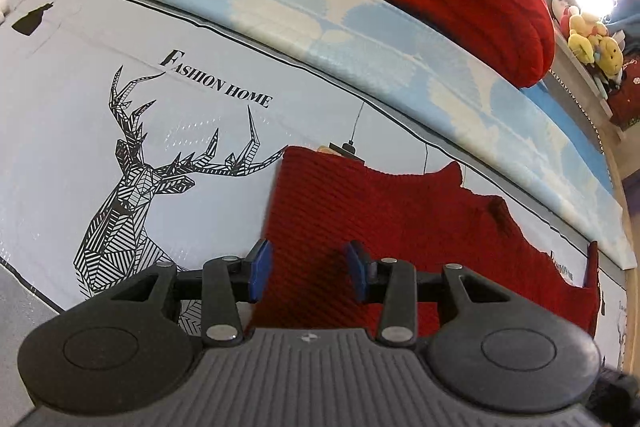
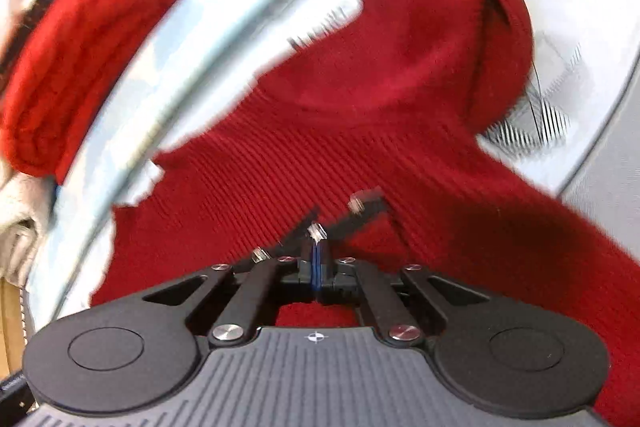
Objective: Fold small clothes
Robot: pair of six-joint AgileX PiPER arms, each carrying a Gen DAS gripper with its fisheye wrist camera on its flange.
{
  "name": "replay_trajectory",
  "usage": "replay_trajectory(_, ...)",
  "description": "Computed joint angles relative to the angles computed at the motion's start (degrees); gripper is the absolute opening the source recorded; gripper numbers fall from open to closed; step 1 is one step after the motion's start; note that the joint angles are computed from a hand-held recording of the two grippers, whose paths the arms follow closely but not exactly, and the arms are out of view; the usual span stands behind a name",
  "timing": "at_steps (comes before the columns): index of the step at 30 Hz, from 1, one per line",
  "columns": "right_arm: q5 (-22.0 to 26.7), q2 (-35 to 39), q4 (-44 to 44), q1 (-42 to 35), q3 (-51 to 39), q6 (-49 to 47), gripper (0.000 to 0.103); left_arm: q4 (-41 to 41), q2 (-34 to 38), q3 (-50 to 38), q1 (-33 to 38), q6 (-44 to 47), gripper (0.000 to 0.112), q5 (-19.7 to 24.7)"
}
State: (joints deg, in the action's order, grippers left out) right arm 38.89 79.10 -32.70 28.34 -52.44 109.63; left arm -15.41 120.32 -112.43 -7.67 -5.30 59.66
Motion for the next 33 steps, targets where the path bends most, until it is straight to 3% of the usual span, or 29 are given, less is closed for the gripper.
replay_trajectory(2, 2.6, -0.9, -2.5, 0.1, -1.6, -0.5, 0.0, -0.1, -0.1, 0.0, 0.1, 0.0, 0.045, 0.1)
replay_trajectory(4, 8.5, -0.5, 0.5, -0.5, -4.4, -4.8, 0.0, 0.0, -0.2, 0.0, 0.1, 0.0, 0.045, 0.2)
replay_trajectory(6, 11.3, 0.7, 5.0, -2.0, -5.7, -9.9, 0.007, 0.2, -0.3, 0.0, 0.2, -0.1, 0.045, 0.2)
replay_trajectory(7, 12.2, 1.9, 8.1, -3.2, -6.3, -13.5, 0.013, 0.2, -0.3, -0.1, 0.2, -0.2, 0.045, 0.3)
replay_trajectory(9, 11.0, 3.1, 13.3, -4.9, -5.6, -17.6, 0.055, 0.3, -0.2, -0.3, 0.2, -0.3, 0.045, 0.5)
replay_trajectory(10, 9.2, 3.8, 16.9, -6.0, -5.3, -21.2, 0.058, 0.2, -0.1, -0.5, 0.1, -0.3, 0.045, 0.7)
replay_trajectory(11, 7.8, 4.6, 19.5, -6.5, -4.9, -24.3, 0.057, 0.2, -0.1, -0.6, 0.1, -0.3, 0.045, 0.8)
replay_trajectory(14, 9.7, 6.6, 18.0, -4.5, -6.2, -24.7, 0.056, 0.3, -0.1, -0.7, 0.0, -0.4, 0.045, 0.9)
replay_trajectory(16, 11.1, 7.0, 16.3, -3.5, -7.0, -24.6, 0.041, 0.5, -0.2, -0.6, -0.2, -0.6, 0.045, 0.7)
replay_trajectory(17, 11.7, 7.1, 14.8, -3.0, -7.3, -24.5, 0.019, 0.6, -0.2, -0.6, -0.2, -0.6, 0.045, 0.5)
replay_trajectory(18, 10.7, 6.1, 13.4, -3.0, -6.6, -24.7, 0.008, 0.8, -0.3, -0.5, -0.3, -0.7, 0.045, 0.3)
replay_trajectory(20, 7.8, 2.9, 9.9, -3.1, -5.9, -23.1, 0.006, 1.2, -0.6, -0.2, -0.3, -0.8, 0.045, -0.1)
replay_trajectory(23, 7.9, -0.5, -4.5, 0.1, -7.1, -16.9, 0.005, 1.4, -0.8, 0.0, -0.4, -0.4, 0.045, -0.4)
replay_trajectory(25, 8.7, -1.9, -8.0, -0.7, -6.1, -13.6, 0.005, 0.9, -0.9, 0.2, -0.5, 0.7, 0.045, -0.3)
replay_trajectory(29, 6.7, -2.2, 1.6, -8.8, -4.0, -20.1, 0.007, -0.2, -0.9, 0.5, -1.3, 4.3, 0.045, 0.4)
replay_trajectory(32, 10.1, -4.1, 1.1, -8.8, -3.4, -17.5, 0.011, -2.1, -0.9, 0.6, -1.7, 7.4, 0.043, 0.9)
replay_trajectory(33, 8.8, -4.8, 0.8, -9.1, -2.6, -16.9, 0.011, -3.1, -0.9, 0.9, -1.8, 8.6, 0.041, 1.1)
